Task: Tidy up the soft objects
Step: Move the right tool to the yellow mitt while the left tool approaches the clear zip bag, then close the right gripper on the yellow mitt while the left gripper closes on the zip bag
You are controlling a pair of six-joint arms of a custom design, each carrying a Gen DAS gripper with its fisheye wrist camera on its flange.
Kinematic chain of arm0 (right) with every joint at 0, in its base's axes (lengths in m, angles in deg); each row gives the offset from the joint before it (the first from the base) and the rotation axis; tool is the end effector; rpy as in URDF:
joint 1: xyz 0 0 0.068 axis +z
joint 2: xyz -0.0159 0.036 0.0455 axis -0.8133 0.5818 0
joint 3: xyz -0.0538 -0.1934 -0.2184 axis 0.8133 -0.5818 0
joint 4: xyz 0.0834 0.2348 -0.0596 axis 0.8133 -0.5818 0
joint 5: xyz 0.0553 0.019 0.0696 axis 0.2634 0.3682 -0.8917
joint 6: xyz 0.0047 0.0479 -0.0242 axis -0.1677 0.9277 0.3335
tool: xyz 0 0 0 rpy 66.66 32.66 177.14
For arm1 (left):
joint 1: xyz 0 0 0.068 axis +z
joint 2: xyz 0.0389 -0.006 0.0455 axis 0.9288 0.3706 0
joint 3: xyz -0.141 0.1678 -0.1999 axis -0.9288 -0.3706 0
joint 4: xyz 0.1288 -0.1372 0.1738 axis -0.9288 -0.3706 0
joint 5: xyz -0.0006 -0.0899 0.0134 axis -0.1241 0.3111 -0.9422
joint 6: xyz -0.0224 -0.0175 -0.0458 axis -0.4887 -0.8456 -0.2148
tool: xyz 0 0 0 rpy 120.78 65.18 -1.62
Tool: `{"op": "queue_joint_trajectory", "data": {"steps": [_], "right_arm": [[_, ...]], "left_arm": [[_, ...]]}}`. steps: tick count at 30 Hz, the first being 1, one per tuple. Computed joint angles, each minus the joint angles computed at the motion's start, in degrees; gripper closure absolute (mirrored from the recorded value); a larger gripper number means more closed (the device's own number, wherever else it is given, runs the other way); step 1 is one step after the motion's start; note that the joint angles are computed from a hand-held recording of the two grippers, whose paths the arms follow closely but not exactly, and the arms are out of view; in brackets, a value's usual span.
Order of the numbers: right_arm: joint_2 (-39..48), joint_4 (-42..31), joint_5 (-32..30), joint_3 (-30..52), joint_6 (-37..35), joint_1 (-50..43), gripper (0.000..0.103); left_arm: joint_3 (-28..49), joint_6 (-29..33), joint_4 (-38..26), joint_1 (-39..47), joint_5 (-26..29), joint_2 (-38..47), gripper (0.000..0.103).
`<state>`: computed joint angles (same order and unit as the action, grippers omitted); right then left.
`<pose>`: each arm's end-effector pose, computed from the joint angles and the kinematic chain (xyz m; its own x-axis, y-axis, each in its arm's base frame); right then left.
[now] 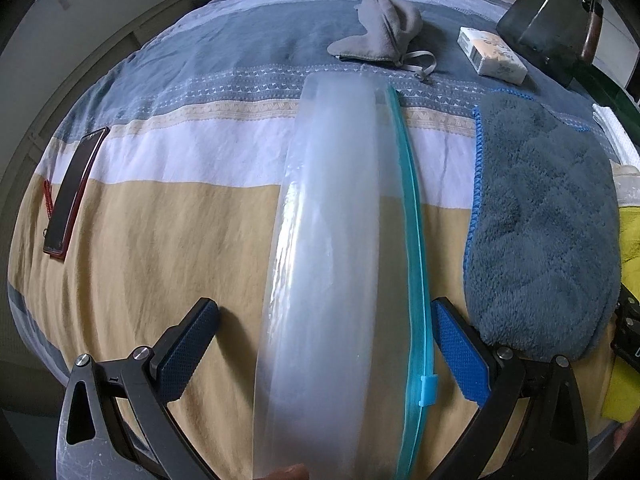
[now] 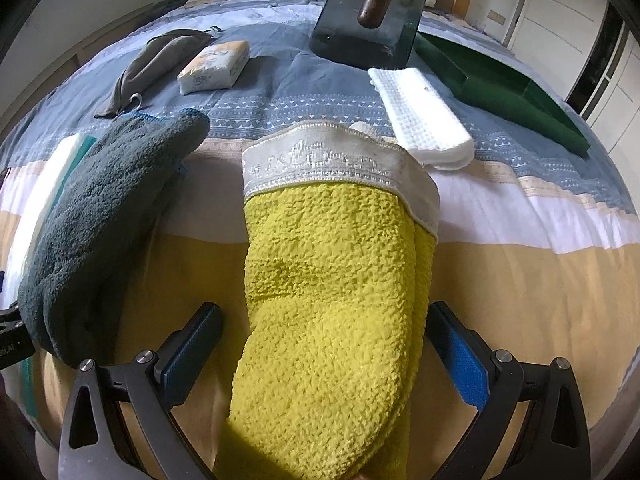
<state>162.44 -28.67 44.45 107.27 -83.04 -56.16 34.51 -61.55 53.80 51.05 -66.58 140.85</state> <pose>0.2815 -0.0098 0.0562 -0.8348 -0.1313 -0.5346 -0.0834 0.9901 -0.1130 0.1997 -0.0512 0.0801 -0.9099 -0.1367 -0.3917 -0.1967 0.9734 0.1174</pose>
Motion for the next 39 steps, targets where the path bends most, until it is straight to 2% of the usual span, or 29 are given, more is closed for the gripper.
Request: {"op": "queue_joint_trajectory", "data": {"steps": [5,24,27,35,39], "right_arm": [[0.14,-1.42,-2.28,0.82,-0.35,-1.69,0.0],[0.15,-3.56,-1.34,2.16,0.39,-1.65,0.001],[0.0,-3.62,-1.64,2.18,0.31,-1.82,0.005],[-0.81,-2.82,-1.44,1.66,-0.46,-2.1,0.026],[-0.92,-2.45,-1.26,1.42,-0.9,-1.95,0.032]], "left_arm": [[0.62,-0.74,-0.59,-0.45,0.03,0.62,0.001],[0.87,0.44,0.12,0.67,1.45,1.78,0.001],[0.88,0.37,0.19,0.56,1.28,1.74,0.001],[0.98,0.36,0.38,0.54,1.11,1.93,0.001],[1.53,0.77,-0.15,0.5,1.22,2.09,0.006]]}}
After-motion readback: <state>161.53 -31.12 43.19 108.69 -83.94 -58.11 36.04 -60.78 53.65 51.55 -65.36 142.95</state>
